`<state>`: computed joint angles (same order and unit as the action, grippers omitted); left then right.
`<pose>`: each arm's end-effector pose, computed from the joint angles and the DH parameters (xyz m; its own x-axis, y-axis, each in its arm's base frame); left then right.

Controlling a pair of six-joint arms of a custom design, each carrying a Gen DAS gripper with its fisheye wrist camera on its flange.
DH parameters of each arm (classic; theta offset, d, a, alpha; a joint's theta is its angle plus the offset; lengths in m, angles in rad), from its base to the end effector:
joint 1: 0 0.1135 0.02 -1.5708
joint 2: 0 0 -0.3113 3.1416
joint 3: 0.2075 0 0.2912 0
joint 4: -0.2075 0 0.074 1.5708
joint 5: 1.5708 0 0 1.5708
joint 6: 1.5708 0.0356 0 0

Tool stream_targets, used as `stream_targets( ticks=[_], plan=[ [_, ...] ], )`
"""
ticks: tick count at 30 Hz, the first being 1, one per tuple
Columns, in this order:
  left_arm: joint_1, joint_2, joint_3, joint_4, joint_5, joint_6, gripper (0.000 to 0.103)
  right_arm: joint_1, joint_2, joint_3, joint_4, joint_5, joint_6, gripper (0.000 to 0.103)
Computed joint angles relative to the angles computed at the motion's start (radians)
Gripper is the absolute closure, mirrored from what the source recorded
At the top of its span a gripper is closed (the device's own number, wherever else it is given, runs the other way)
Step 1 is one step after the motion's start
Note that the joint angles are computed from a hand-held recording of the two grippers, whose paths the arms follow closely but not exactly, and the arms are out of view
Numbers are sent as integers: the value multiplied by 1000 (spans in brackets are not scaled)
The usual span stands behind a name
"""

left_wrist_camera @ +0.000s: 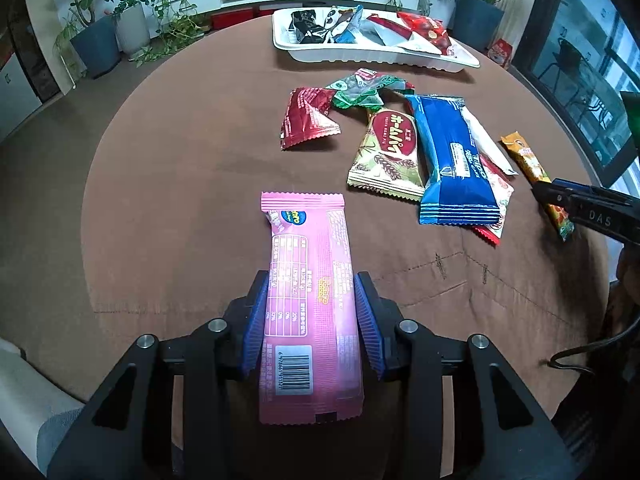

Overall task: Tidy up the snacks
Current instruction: 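Grasp the pink bar with the left tool while the right tool grasps the orange bar, then lift the pink bar with the left tool while the right tool lifts the orange bar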

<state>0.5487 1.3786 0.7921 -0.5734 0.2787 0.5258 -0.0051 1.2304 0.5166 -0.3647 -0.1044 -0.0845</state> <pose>0.2391 0.1347 0.2121 -0.8812 0.0269 -0.4721 0.0400 0.9990 -0.0177 0.2225 0.0026 0.1693 -0.8744 -0.0795 -0.4787 -0.1184 0.9916 0.0516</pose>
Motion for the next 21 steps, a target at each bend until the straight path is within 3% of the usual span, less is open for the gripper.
stream_targets(
  ticks=[4, 5, 8, 21],
  plan=[
    [6, 4, 7, -9, 6, 3, 68, -13, -13, -10, 3, -20, -14, 68],
    [10, 5, 9, -8, 3, 4, 79, -22, -16, -12, 2, -33, -19, 68],
    [30, 19, 26, -22, 18, 12, 86, -39, -22, -16, 0, -57, -28, 71],
    [87, 55, 65, -68, 79, 38, 94, -67, -53, -25, 3, -133, -52, 81]
  ],
)
